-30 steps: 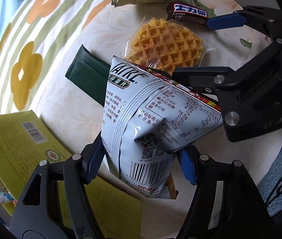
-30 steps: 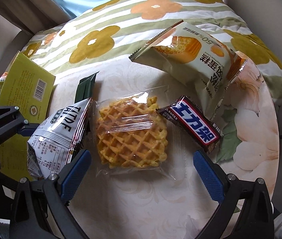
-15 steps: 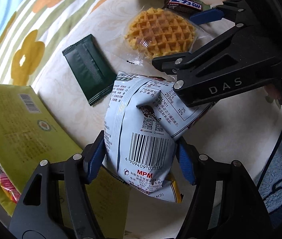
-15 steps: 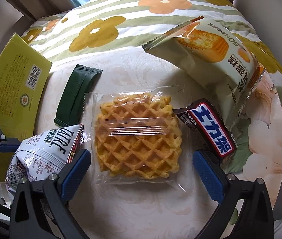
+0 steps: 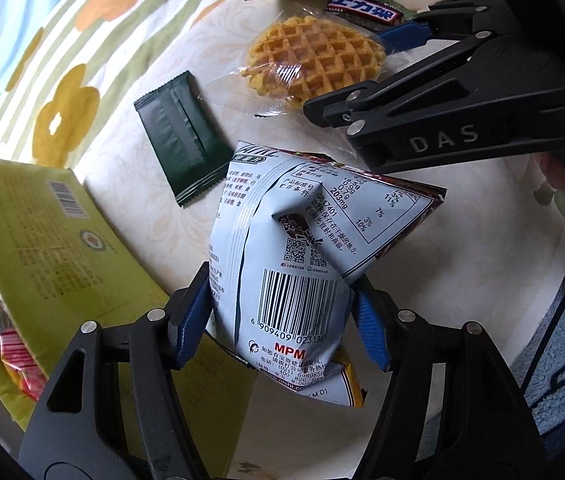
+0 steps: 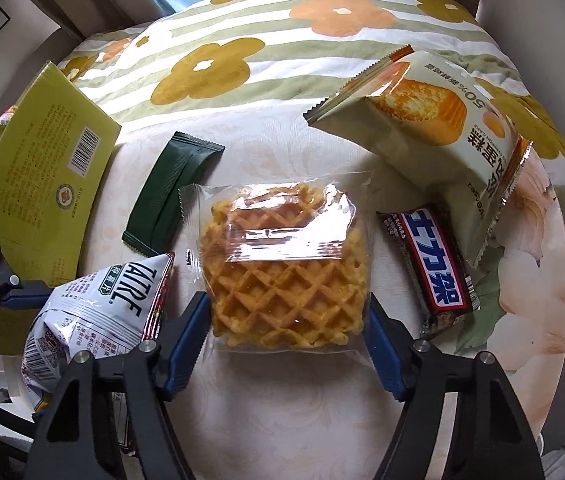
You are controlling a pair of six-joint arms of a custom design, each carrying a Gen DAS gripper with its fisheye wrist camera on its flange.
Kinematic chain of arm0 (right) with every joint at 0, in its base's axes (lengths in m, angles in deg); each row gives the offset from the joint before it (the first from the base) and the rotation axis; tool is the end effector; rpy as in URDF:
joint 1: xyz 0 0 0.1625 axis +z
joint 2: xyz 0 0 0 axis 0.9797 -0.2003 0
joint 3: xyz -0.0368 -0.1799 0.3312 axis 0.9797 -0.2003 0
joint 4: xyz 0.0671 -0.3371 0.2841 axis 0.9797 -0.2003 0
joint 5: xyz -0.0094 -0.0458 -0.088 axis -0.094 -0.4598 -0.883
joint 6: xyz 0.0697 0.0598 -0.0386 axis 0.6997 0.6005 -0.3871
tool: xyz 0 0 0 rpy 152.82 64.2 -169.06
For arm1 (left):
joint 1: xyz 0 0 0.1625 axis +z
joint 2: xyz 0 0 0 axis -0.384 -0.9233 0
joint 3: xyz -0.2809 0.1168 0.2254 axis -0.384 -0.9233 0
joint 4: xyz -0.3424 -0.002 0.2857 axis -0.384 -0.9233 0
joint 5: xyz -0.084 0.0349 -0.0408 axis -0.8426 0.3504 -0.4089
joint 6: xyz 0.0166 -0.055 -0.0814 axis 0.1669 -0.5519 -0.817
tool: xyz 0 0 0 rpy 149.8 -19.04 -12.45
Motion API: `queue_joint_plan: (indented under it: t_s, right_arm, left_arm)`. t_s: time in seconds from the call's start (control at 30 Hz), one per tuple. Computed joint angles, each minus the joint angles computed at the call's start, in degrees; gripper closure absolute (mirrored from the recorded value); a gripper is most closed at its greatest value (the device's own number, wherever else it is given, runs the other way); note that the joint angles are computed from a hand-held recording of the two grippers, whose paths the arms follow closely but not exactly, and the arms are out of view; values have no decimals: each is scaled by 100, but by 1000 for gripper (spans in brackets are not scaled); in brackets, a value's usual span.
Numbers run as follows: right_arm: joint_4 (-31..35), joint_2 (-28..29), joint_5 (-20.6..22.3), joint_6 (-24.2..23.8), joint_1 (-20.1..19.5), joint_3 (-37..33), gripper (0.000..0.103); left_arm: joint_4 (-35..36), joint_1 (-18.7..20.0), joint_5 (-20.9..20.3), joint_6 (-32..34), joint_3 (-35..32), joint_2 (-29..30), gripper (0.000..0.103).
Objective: Organize snacks
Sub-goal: 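Carry the chip bag and waffle pack over the box and open both tools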
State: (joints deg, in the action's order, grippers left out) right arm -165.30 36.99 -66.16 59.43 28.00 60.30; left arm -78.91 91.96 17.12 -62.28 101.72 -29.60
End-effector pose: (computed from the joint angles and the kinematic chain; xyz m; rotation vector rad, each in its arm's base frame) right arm 0.2744 -0.6442 -0.1076 0.3644 -2.5709 0.2315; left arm -0.0206 -0.6286 0.1977 0.8951 2.1817 0.3293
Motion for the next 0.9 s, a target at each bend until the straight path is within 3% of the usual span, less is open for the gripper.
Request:
queue_joint_plan:
  t_s: [0.17, 0.53, 0.9]
  right_arm:
    - [-292, -321, 372, 0, 40, 367, 36]
    - [-786, -1088, 475, -536, 450, 858, 37]
    - [-775, -1295, 960, -1375, 825, 504, 36]
  left_arm:
    - [-132, -118, -2, -67, 146, -161, 43]
    - [-597, -615, -14, -775, 734, -866, 44]
    - [-1071, -959, 526, -1749, 880, -1634, 44]
